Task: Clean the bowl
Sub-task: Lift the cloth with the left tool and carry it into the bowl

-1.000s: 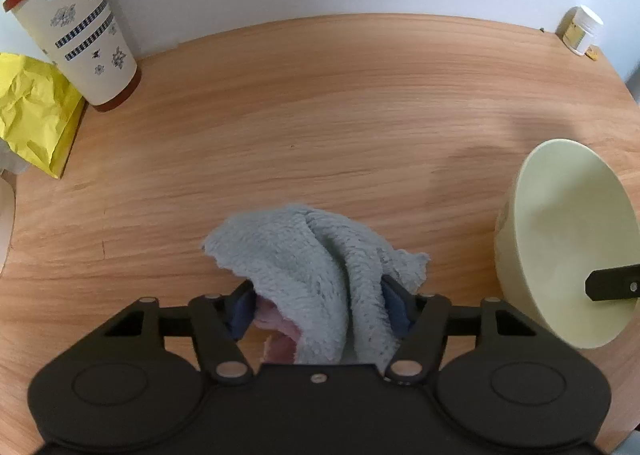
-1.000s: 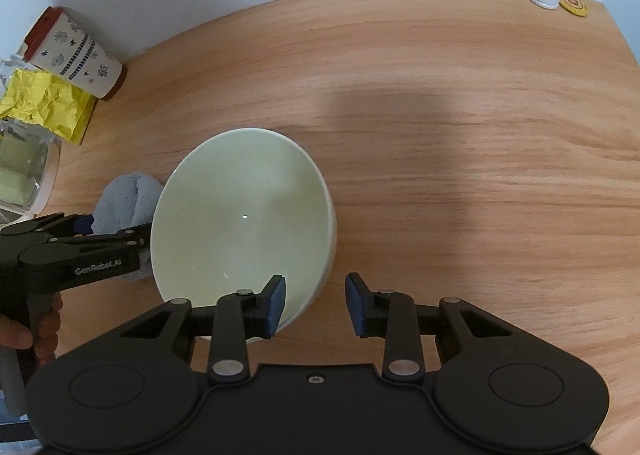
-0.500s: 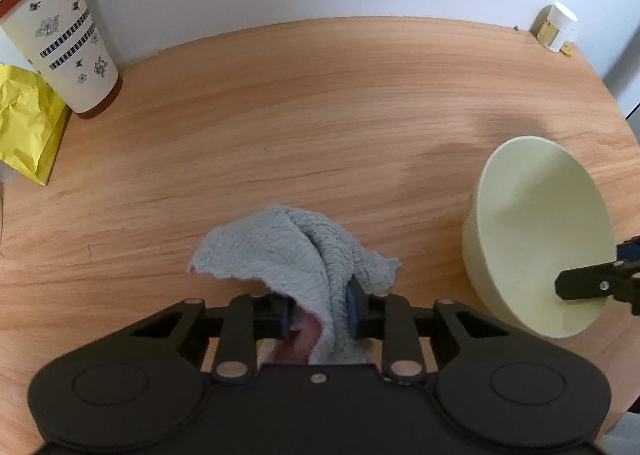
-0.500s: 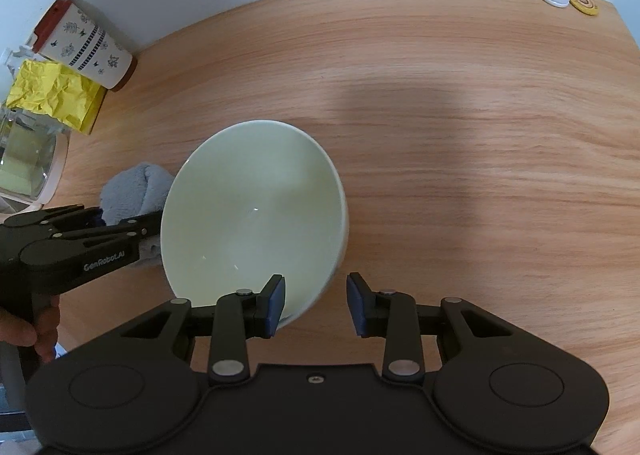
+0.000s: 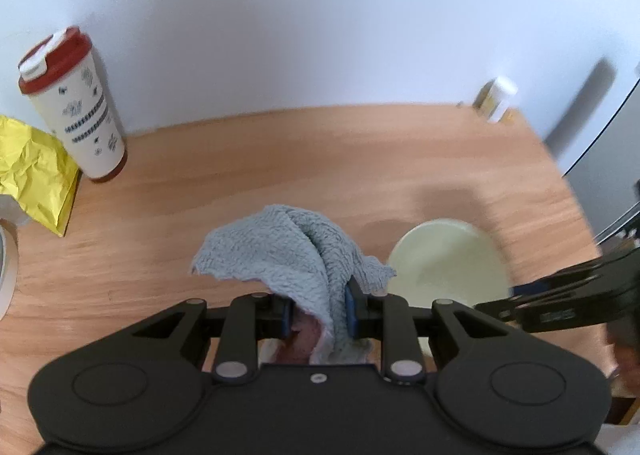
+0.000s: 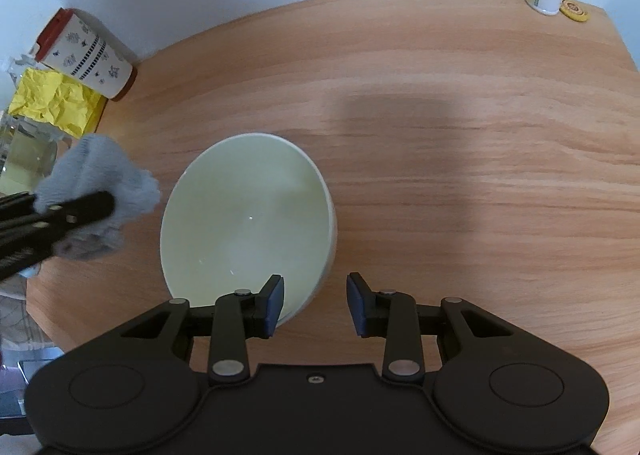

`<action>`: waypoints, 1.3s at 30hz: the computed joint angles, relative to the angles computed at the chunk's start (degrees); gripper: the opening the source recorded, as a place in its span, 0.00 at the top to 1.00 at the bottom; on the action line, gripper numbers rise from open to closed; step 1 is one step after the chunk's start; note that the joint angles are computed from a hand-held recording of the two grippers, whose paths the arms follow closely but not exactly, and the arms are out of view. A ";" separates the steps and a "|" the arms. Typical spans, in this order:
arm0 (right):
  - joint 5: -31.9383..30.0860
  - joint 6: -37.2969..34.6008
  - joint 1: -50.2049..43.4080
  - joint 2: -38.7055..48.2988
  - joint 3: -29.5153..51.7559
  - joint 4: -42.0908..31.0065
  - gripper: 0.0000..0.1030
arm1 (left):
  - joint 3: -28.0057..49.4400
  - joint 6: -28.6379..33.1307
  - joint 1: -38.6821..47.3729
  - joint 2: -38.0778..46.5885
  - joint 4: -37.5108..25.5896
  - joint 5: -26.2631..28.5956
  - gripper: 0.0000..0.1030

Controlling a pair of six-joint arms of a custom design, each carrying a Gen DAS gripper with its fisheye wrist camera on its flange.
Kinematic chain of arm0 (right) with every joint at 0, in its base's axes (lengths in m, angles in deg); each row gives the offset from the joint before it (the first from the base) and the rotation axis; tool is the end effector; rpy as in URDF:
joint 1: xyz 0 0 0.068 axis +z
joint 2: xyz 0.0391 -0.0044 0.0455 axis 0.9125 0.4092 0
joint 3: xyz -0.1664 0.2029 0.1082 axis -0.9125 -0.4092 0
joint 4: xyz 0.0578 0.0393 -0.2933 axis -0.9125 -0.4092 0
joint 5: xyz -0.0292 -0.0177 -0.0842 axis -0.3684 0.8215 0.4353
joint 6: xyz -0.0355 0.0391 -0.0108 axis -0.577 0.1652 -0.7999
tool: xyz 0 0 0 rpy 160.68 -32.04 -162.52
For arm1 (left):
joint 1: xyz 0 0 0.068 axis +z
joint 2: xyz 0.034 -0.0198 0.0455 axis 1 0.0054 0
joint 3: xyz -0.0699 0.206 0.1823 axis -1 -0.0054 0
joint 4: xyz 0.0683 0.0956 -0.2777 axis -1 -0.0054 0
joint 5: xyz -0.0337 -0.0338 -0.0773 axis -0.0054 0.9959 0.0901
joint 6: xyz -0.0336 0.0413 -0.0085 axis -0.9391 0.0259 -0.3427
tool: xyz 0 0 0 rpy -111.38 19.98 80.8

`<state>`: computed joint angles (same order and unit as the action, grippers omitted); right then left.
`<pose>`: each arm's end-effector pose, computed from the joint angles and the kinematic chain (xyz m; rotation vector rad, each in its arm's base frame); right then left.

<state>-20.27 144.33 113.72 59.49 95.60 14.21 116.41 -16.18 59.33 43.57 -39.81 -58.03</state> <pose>0.1327 0.1401 0.0430 0.6430 2.7167 0.4425 0.2414 -0.1499 0.1187 1.0003 2.4784 -0.3866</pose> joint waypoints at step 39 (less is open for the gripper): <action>0.79 -3.45 1.24 -1.83 -2.74 4.39 0.65 | 19.25 3.94 -6.98 27.23 -12.82 12.80 0.79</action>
<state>-19.48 140.88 114.96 57.66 92.86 18.60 135.67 -12.24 52.35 70.79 -52.63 -45.23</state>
